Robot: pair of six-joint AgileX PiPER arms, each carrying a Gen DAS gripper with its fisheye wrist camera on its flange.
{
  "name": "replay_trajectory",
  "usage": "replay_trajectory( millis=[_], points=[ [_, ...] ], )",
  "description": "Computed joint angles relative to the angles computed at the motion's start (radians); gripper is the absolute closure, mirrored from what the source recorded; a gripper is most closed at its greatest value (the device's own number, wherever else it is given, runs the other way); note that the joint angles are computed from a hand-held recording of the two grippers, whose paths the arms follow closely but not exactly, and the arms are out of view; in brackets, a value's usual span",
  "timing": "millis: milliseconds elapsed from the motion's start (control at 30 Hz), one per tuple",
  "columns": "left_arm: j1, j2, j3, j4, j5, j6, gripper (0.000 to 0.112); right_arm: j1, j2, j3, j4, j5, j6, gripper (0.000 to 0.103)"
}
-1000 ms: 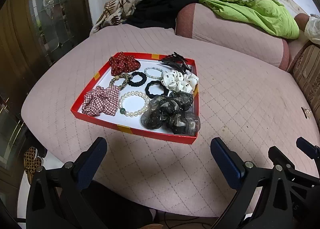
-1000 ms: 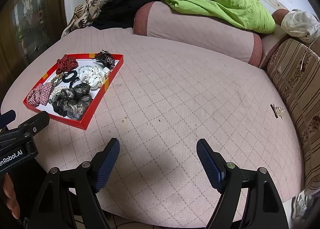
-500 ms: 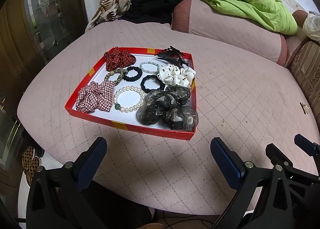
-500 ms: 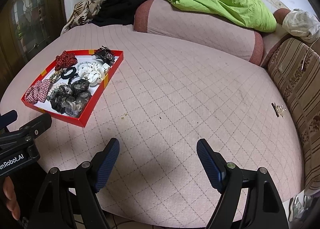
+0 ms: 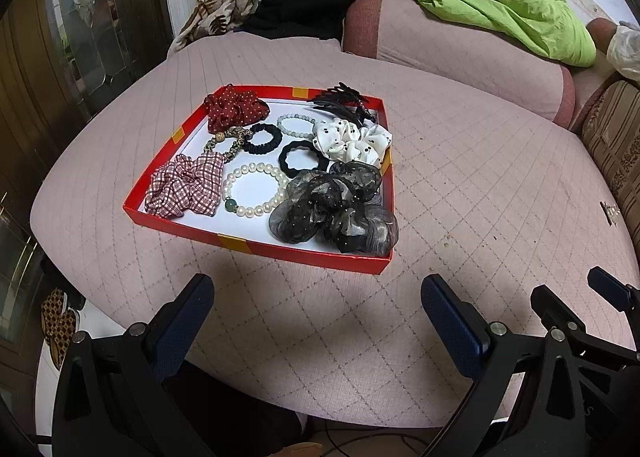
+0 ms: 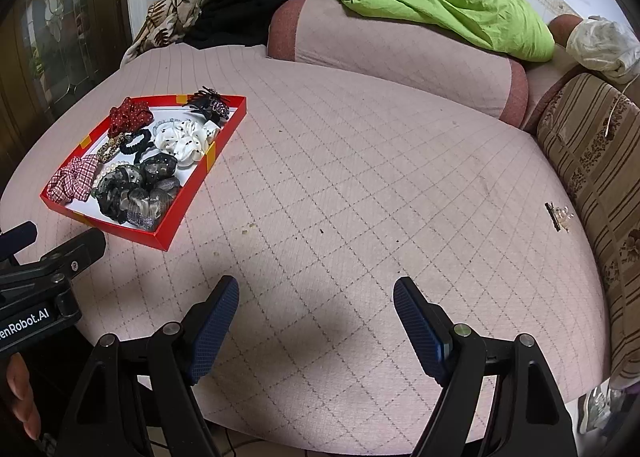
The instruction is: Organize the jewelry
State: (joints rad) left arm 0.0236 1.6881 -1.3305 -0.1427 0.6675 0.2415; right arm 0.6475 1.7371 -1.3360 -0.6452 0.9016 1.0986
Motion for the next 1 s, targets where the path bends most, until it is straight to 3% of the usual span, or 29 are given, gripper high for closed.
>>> replay_trajectory(
  millis=[1000],
  points=[
    [0.008,0.018,-0.003,-0.003,0.007,-0.009,0.01,0.008,0.008,0.01,-0.004,-0.011,0.0,0.019]
  ],
)
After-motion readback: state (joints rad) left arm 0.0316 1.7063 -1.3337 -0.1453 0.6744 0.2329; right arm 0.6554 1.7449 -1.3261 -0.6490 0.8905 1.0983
